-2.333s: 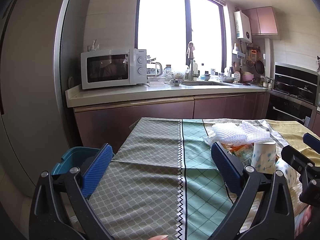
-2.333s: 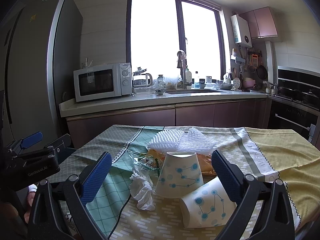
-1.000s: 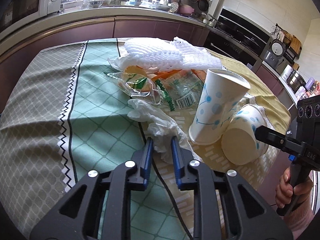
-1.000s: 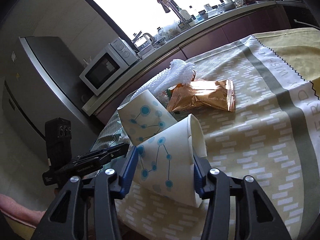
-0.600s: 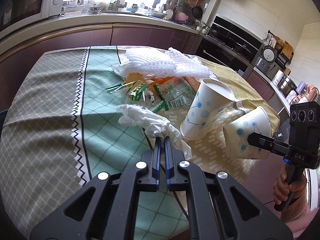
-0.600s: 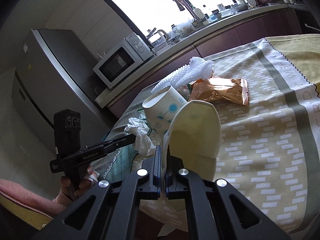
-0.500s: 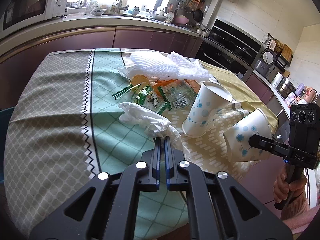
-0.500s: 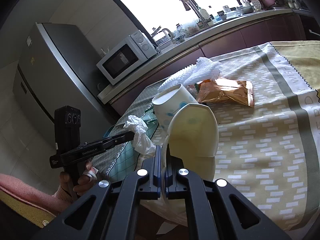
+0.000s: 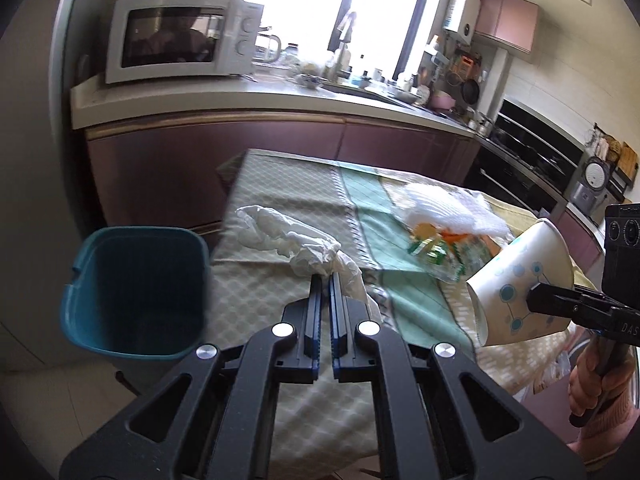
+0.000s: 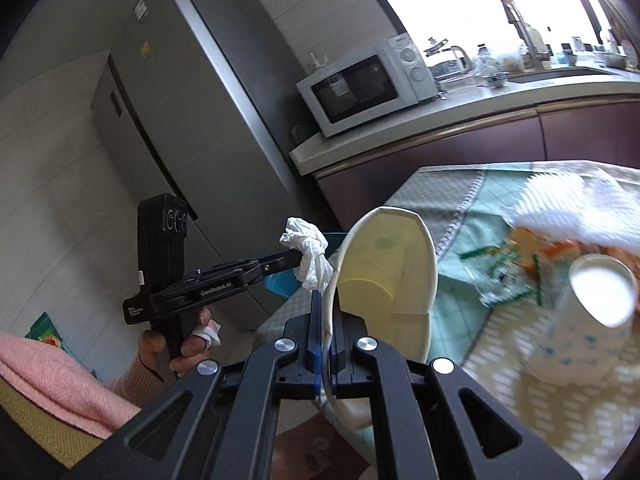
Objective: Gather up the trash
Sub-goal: 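Carry tissue and cup to the teal bin and open both tools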
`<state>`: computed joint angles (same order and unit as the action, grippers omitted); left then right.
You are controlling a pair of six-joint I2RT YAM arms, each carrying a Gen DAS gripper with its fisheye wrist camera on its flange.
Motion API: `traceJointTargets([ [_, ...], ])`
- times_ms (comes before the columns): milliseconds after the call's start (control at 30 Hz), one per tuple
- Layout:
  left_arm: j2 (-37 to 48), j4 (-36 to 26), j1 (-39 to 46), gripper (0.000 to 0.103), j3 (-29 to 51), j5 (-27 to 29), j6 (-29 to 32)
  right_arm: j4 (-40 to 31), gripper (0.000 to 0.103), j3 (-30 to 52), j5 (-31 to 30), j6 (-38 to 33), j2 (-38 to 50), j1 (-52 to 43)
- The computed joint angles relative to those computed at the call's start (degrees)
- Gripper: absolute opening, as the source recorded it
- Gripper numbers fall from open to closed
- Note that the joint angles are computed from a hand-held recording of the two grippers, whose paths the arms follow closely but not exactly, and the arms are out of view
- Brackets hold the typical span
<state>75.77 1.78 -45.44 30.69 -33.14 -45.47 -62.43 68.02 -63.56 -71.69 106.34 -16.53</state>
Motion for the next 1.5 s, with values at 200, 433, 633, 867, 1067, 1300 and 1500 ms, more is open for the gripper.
traceJointTargets([
  [200, -13.00, -6.60, 13.68, 0.004, -6.91, 2.50, 4.63, 19.63, 0.002, -2.48, 1.10, 22.33, -2.43, 16.59],
  [433, -8.05, 1.14, 31.69, 0.004, -9.90, 11.86, 13.64, 37.65, 0.002, 0.38, 8.50, 42.98, 1.70, 32.06],
  [633, 3.04, 8.99, 41.10, 0.005, -8.36, 18.28, 19.58, 42.19, 0.002, 5.74, 16.15, 50.02, 8.30, 39.37],
  [867, 15.42, 13.63, 45.87, 0.007, -4.56, 21.09, 21.59, 42.26, 0.005, 11.60, 24.32, 53.88, 15.26, 43.57],
  [1067, 18.21, 15.49, 48.79, 0.008, -4.25, 22.94, 22.78, 41.93, 0.009, 13.25, 25.31, 55.20, 16.83, 43.68],
  [1300, 7.28, 15.70, 40.35, 0.025, -10.31, 18.89, 18.05, 45.03, 0.032, 3.46, 20.82, 50.07, 8.33, 38.90],
  [1500, 2.65, 13.91, 27.71, 0.034, -8.37, 13.39, 16.41, 43.64, 0.040, -7.02, 14.36, 41.41, -2.83, 27.51],
])
